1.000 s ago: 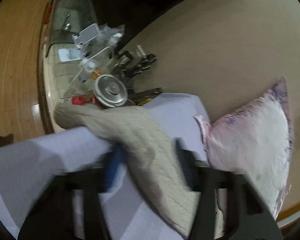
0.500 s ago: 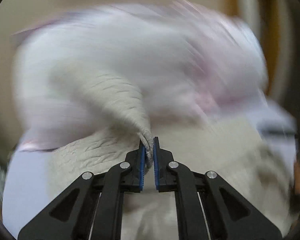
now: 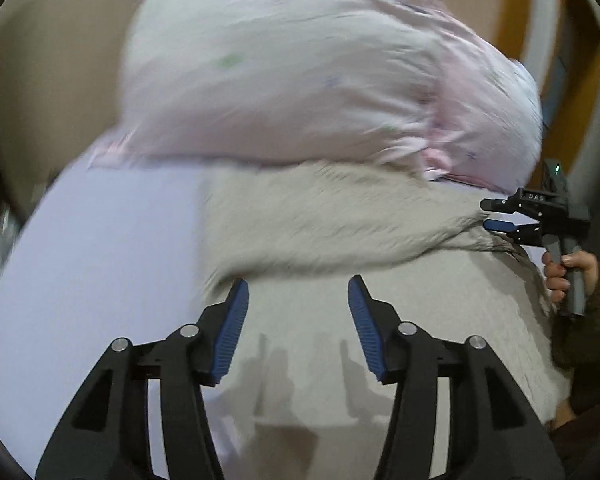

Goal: Fold small clothes

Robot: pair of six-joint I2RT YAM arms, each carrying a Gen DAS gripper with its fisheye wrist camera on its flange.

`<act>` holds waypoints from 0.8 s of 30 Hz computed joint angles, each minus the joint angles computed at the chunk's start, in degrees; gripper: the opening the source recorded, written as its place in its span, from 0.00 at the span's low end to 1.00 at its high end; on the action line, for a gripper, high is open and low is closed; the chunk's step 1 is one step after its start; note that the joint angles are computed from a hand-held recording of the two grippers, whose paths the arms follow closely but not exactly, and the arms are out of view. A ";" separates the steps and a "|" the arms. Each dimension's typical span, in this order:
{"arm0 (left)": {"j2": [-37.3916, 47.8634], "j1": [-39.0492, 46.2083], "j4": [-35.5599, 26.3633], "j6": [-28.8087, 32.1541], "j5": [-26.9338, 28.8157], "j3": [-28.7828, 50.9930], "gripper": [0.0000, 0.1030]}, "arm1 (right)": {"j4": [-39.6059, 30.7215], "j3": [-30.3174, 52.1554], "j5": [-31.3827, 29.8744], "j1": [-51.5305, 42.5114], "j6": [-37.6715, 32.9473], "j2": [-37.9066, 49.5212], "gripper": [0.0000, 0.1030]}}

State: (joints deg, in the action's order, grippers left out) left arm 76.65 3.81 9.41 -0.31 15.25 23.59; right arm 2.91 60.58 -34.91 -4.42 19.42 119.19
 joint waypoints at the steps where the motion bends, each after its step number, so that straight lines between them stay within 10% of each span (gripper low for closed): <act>1: -0.98 3.05 -0.95 0.15 2.32 -1.41 0.53 | 0.52 0.75 -0.49 0.32 0.28 1.07 0.23; 7: -1.61 17.61 -5.72 5.01 19.45 -6.90 0.61 | 15.97 -9.53 2.91 -1.93 6.80 -6.71 0.09; 10: -0.79 18.67 -6.06 6.60 22.66 -8.59 0.62 | 9.48 -8.97 9.27 -2.97 4.57 -8.24 0.11; 15: 0.78 17.23 -5.26 7.15 24.37 -10.25 0.63 | 3.85 -18.14 11.92 -6.05 -2.32 -18.09 0.61; 24: 1.18 24.00 -10.99 15.85 36.38 -14.75 0.43 | -12.92 -35.63 -5.69 -22.14 -28.36 -28.78 0.40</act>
